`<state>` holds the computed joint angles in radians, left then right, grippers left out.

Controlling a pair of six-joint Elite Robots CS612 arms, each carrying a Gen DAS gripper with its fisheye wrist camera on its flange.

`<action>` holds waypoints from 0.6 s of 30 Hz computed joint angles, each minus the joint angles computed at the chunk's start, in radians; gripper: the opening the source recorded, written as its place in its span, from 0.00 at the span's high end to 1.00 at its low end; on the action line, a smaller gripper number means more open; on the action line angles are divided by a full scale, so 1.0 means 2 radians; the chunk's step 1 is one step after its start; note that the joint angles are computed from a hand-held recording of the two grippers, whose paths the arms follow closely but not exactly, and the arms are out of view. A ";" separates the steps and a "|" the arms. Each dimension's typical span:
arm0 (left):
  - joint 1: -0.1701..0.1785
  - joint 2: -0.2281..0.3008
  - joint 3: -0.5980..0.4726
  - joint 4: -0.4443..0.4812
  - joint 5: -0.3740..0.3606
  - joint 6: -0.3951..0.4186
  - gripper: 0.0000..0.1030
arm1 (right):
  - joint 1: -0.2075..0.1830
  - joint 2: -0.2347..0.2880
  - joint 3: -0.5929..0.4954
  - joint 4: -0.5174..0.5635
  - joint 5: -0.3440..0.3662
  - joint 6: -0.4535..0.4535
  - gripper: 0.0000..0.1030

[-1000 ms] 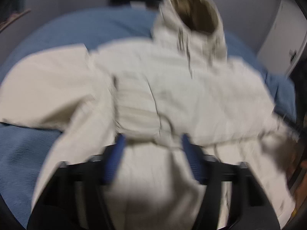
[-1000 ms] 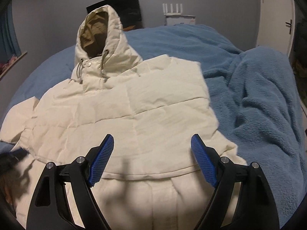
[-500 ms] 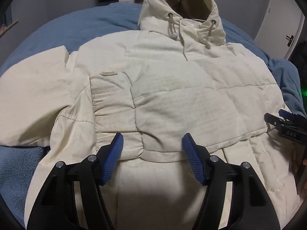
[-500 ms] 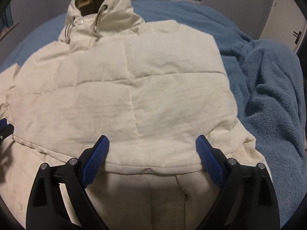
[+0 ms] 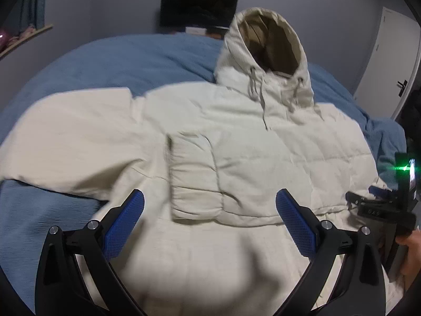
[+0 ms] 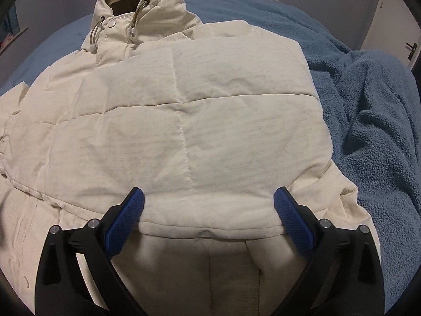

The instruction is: Fold large clothes

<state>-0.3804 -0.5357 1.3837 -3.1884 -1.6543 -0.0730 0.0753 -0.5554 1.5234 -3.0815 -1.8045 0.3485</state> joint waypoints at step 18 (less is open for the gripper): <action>0.064 -0.041 0.011 0.057 0.142 -0.022 0.06 | 0.018 -0.023 0.050 -0.222 0.064 -0.063 0.07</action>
<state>-0.2518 -0.6170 1.4054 -3.0743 -1.3697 -0.1169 0.1110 -0.6023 1.6241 -3.5260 -1.6766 0.2233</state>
